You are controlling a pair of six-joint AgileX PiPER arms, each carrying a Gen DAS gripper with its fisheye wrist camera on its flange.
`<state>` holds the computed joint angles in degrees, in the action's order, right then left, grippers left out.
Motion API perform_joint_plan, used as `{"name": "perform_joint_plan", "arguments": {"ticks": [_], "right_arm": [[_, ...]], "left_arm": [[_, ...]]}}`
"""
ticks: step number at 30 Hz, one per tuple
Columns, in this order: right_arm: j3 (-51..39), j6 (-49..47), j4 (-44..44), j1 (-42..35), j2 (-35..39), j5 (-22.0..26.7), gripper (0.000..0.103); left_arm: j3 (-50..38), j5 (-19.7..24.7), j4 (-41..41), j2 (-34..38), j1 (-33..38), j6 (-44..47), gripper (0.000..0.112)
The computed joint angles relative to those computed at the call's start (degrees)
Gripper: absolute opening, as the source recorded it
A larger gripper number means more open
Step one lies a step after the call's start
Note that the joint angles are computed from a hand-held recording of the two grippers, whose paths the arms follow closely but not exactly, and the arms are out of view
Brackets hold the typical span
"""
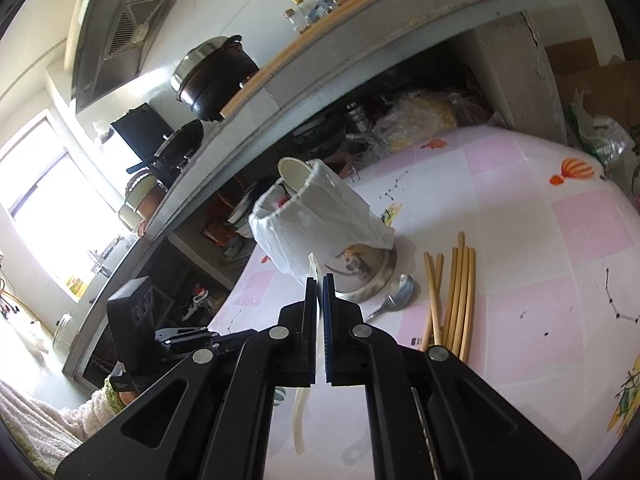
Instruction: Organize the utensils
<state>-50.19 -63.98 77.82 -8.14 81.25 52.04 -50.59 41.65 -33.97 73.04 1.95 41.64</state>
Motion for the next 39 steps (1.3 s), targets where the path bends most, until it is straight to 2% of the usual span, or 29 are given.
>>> {"name": "perform_joint_plan", "arguments": {"ticks": [3,5,6,8,13,16,19,23,24,25,26,27,29,30,35,39], "right_arm": [[-0.75,0.04,-0.7,-0.91,-2.18,-0.05,0.003],[-1.02,0.24,-1.0,-2.62,-3.95,0.37,0.003],[-1.19,0.36,-1.01,-3.57,-4.47,0.75,0.003],[-1.36,0.51,-1.17,-5.78,-5.69,1.58,0.003],[-2.24,-0.07,-0.59,-12.39,-7.38,5.31,0.003],[-2.76,-0.49,0.04,-15.17,-6.38,7.74,0.003],[-2.57,-0.91,0.47,-16.01,-5.53,8.35,0.003],[-2.36,-1.61,1.41,-15.74,-4.01,8.45,0.003],[-2.32,-1.78,1.58,-15.65,-3.62,8.48,0.003],[-2.26,-1.91,1.74,-15.7,-3.24,8.67,0.003],[-2.29,-2.14,1.85,-15.91,-2.77,8.99,0.003],[-2.29,-2.27,1.93,-15.81,-2.48,9.04,0.003],[-2.26,-2.51,1.99,-15.75,-2.06,9.26,0.003],[-2.29,-2.54,2.04,-15.68,-1.88,9.44,0.003],[-1.71,-3.06,2.33,-15.22,-2.37,10.1,0.003],[-1.53,-3.19,2.15,-14.39,-2.6,10.25,0.003]], "left_arm": [[0.4,-0.66,-0.39,0.68,-2.14,-0.1,0.0],[0.61,-2.0,-0.45,2.0,-4.52,-1.34,0.009],[0.77,-3.1,-0.16,2.59,-5.88,-2.35,0.017],[1.03,-5.03,-0.45,3.62,-7.85,-2.83,0.022],[-0.03,-12.62,4.15,7.74,-13.65,-8.41,0.044],[-3.03,-14.85,8.31,12.43,-16.35,-11.23,0.05],[-7.59,-13.84,9.35,18.12,-16.91,-11.98,0.049],[-12.76,-12.51,16.2,24.76,-17.73,-18.39,0.047],[-13.54,-12.07,18.28,25.91,-17.86,-20.63,0.038],[-12.78,-13.8,20.24,25.69,-18.22,-22.51,0.031],[-12.89,-13.67,22.61,25.86,-18.62,-24.63,0.03],[-12.57,-14.07,25.67,25.62,-19.2,-27.3,0.024],[-11.77,-13.73,28.81,24.77,-19.59,-31.01,0.009],[-11.31,-13.08,28.99,24.2,-19.5,-31.65,0.007],[-2.71,-10.84,36.0,15.82,-20.22,-41.2,0.005],[5.58,-7.82,28.99,6.49,-14.37,-40.28,0.005]]}}
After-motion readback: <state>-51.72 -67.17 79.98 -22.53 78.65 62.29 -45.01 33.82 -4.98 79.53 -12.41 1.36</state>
